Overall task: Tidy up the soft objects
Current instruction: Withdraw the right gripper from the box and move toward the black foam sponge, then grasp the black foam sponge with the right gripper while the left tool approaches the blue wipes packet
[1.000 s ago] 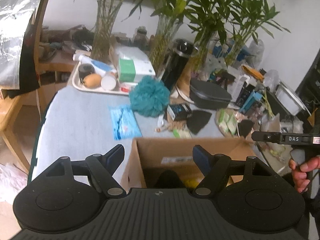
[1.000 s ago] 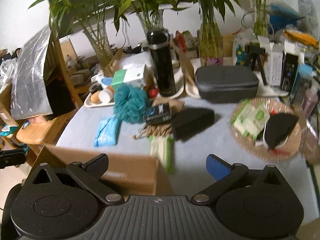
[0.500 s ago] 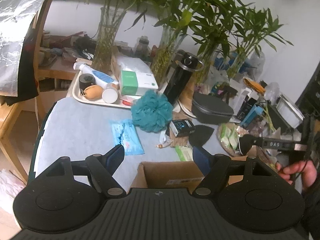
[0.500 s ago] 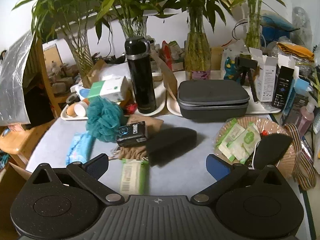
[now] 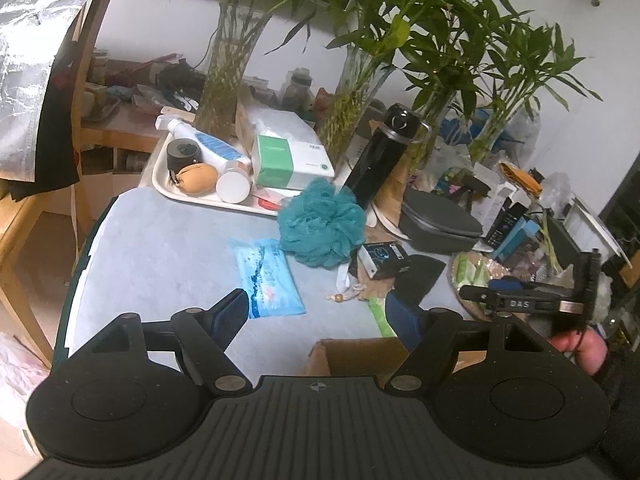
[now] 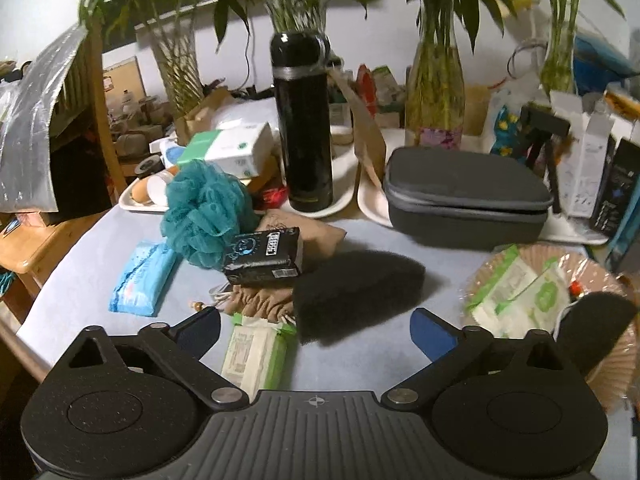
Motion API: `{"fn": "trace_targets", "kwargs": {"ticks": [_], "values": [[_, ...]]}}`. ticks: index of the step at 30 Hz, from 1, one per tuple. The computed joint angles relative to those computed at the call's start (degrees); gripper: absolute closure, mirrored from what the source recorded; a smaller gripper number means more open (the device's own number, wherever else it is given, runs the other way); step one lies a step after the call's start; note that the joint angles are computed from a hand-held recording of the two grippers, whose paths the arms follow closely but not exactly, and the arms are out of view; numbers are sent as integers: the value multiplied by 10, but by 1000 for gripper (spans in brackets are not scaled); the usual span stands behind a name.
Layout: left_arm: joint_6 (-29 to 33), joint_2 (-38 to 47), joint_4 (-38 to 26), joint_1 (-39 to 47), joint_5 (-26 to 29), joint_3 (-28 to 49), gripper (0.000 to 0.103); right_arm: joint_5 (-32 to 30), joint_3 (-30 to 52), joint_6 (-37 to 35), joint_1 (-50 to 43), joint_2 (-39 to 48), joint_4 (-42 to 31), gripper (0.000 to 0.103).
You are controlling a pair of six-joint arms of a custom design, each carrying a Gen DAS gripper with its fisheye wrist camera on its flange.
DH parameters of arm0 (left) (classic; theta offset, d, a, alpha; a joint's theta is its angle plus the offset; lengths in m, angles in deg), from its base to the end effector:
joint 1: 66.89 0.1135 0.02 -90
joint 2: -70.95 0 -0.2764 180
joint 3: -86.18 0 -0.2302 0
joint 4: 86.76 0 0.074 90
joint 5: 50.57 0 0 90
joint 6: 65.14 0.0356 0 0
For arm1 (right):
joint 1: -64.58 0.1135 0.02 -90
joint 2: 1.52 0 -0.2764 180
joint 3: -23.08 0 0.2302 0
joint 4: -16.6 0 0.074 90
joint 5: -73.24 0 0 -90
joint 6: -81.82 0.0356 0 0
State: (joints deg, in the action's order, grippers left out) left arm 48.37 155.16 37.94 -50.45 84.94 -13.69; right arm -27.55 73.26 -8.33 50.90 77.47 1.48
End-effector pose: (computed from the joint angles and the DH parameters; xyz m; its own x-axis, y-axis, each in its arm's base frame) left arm 0.2682 0.0527 0.2870 -0.6970 0.0858 -0.7120 0.4670 0.8078 -0.3598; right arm 0.2420 -0.0520 0.1983 -0.6744 0.1615 -0.7205 0.0996 0.9868 0.1280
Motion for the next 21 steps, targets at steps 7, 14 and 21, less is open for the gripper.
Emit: {"fn": "trace_targets", "kwargs": {"ticks": [7, 14, 21], "values": [[-16, 25, 26, -4, -5, 4, 28, -22, 45, -7, -7, 117, 33, 9], [-22, 43, 39, -1, -14, 7, 28, -14, 95, -7, 5, 206, 45, 10], [-26, 59, 43, 0, -27, 13, 28, 28, 131, -12, 19, 253, 42, 35]]}}
